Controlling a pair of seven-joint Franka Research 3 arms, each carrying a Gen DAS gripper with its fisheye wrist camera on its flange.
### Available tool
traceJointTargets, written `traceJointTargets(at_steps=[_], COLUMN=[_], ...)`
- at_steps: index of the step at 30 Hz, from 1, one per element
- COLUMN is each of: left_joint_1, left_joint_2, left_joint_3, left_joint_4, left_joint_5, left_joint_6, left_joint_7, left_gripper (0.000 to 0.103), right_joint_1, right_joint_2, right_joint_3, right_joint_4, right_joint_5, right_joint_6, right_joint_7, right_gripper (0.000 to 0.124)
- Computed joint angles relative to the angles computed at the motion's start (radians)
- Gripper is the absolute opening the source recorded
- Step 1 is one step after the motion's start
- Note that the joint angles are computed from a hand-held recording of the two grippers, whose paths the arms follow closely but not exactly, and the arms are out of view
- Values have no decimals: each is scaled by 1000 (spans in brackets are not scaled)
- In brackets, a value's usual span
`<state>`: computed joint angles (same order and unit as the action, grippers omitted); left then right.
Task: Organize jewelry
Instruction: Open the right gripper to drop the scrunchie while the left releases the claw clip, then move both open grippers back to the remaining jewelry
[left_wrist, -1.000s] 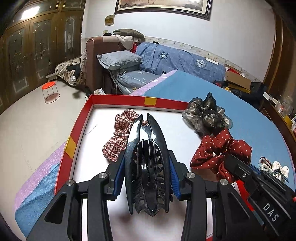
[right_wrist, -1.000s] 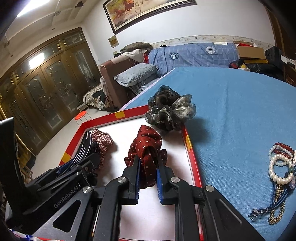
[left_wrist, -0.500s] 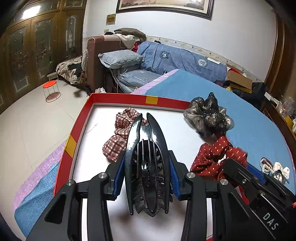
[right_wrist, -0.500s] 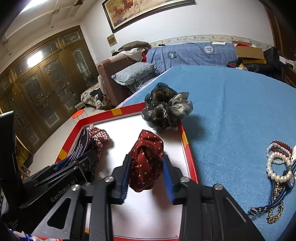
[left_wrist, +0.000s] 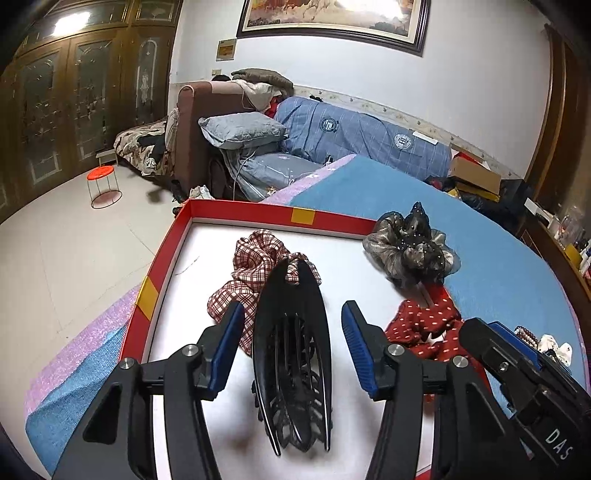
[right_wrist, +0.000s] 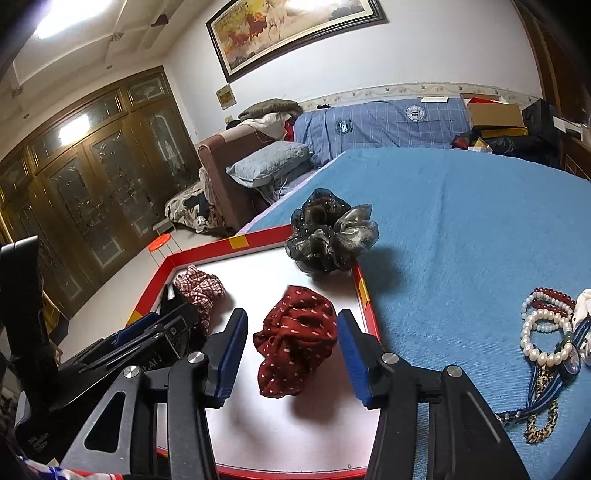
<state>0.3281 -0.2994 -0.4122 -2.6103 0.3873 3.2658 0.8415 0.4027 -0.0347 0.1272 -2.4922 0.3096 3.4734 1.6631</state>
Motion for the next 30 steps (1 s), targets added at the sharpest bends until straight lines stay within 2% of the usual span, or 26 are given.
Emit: traceJointTargets(at_steps=[2, 5, 6, 10, 17, 25, 27, 30], left_joint_1=[26, 112, 146, 203, 214, 287, 304, 294], left_joint_2=[-7, -39, -54, -81, -95, -143, -162, -184], left_joint_3=[-25, -112, -149, -225, -256, -350, -371, -372], left_joint_4=[-5, -27, -36, -45, -57, -68, -75, -85], left_joint_5=[-1, -30, -48, -109, -187, -239, -243, -236], left_joint_6=[15, 62, 79, 95, 112, 125, 134, 136], left_joint_7=[-8, -7, 1, 45, 107, 130, 132, 143], left_gripper=[58, 64, 65, 65, 65, 66, 70, 70], right_joint_1=[1, 2, 3, 6, 12, 5, 3, -6], right_joint_2=[-5, -17, -20, -33, -59, -101, -116, -150], right_joint_3=[-3, -1, 0, -2, -42, -61, -65, -68], right_joint_4=[-8, -21, -24, -38, -74, -124, -138, -172], right_joint_5=[-14, -8, -8, -15, -128, -166, -169, -163], right_joint_6=[12, 30, 34, 50, 70, 91, 91, 103], right_joint_7=[14, 7, 7, 13, 118, 169, 176, 175], right_gripper=[55, 55, 55, 55, 55, 55, 55, 55])
